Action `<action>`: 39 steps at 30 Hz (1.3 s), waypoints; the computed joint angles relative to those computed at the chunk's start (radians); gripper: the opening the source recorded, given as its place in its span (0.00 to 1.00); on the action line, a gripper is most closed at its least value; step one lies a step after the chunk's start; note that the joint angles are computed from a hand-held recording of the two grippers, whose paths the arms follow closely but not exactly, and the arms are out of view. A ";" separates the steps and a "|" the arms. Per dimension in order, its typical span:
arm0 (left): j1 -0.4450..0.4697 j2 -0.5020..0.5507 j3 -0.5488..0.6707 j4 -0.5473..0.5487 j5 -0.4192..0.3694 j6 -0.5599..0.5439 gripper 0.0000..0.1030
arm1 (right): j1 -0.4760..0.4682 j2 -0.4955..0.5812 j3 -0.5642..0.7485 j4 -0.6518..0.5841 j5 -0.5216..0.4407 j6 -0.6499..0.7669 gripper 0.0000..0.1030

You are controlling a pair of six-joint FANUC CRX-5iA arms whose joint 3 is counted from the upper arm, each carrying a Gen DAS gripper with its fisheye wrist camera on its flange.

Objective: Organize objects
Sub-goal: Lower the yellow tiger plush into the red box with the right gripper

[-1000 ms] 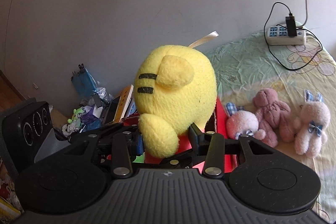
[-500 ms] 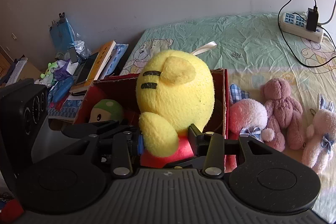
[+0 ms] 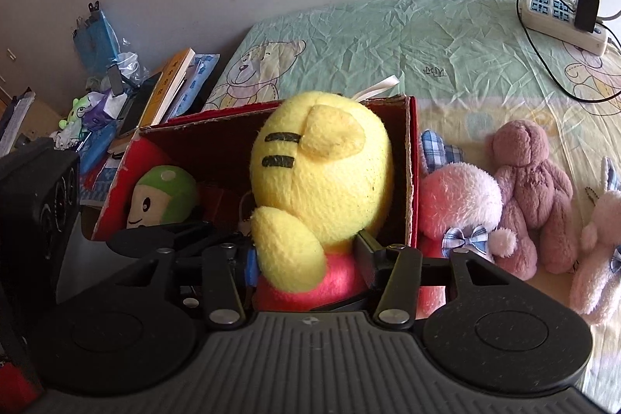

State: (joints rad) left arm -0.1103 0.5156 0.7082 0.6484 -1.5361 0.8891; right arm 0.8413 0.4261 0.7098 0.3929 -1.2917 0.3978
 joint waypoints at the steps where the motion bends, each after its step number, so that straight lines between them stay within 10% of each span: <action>1: 0.001 0.001 0.001 0.001 -0.002 0.000 0.73 | 0.001 -0.004 -0.013 0.010 0.008 -0.004 0.53; 10: 0.031 -0.027 -0.042 0.037 -0.006 -0.023 0.75 | 0.030 -0.128 -0.237 0.186 0.143 -0.197 0.57; 15: 0.028 -0.026 -0.047 0.051 -0.020 -0.029 0.75 | 0.023 -0.182 -0.319 0.188 0.242 -0.250 0.40; 39: 0.014 -0.058 -0.074 0.029 0.011 -0.033 0.85 | 0.038 -0.220 -0.458 0.295 0.289 -0.415 0.38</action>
